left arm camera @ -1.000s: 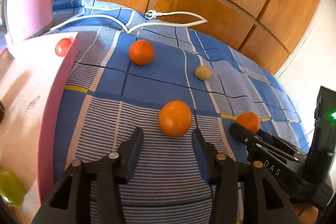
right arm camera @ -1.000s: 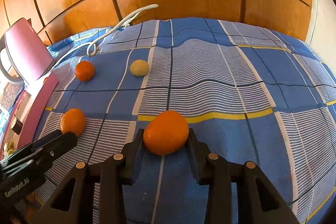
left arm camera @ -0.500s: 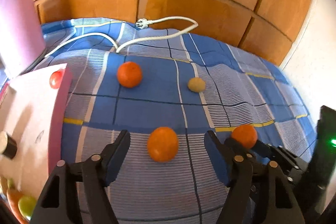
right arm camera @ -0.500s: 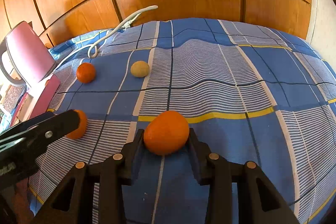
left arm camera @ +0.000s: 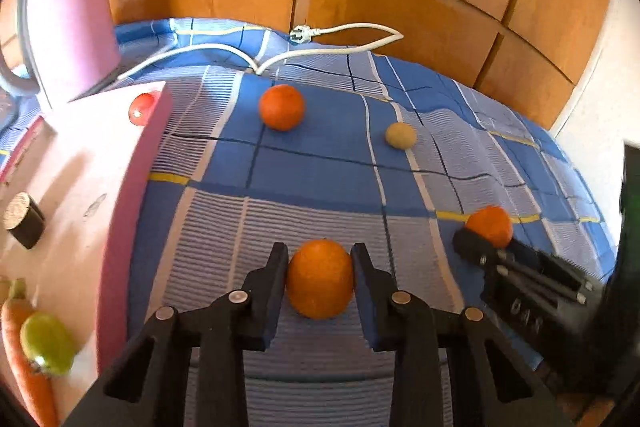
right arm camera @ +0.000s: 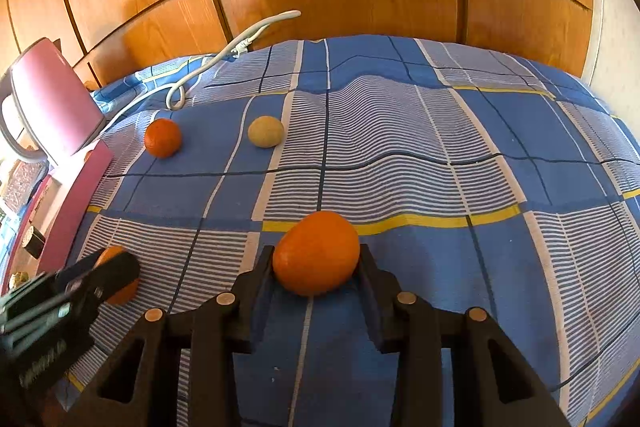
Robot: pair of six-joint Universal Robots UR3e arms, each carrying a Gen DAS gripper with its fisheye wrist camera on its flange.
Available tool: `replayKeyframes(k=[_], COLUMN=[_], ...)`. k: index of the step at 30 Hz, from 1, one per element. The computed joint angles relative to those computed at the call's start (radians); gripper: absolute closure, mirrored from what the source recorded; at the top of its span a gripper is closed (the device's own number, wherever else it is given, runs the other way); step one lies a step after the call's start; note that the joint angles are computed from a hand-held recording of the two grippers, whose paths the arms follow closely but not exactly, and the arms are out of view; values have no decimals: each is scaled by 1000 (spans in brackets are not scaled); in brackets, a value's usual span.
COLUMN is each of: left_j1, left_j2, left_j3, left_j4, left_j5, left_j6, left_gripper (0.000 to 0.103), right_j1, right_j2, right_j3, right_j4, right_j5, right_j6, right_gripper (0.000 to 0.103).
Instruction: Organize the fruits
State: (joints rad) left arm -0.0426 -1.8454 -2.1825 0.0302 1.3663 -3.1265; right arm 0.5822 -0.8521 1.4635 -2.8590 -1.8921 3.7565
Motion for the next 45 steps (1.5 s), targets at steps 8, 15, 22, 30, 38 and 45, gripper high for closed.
replayKeyframes(k=[8,15,22,30,38,45], left_j1=[-22,-23,1,28,60,113], left_j2=[-46,-28,62,166,288,392], left_j3=[15,12,-45,-140,-211,-263], left_j4=[23,-1,-59,-78,-100,-144], left_j5=[37,39,27,15,-19,-60], left_j6=[15,32,29,57,80,101], left_gripper=[71,71,71,71,71,71], right_j1=[1,7,16,54,101,118], right_j2=[3,10,12,-6,-22,-29], right_j3=[-9,-30,-50,-38,-18,-16], right_j4=[10,35,70,98,101,108], right_j5=[-5,-18,-36,-63,-76,-58], right_j6=[-3,-6,-13,1,27,49], right_gripper=[64,65,65,65,65,66])
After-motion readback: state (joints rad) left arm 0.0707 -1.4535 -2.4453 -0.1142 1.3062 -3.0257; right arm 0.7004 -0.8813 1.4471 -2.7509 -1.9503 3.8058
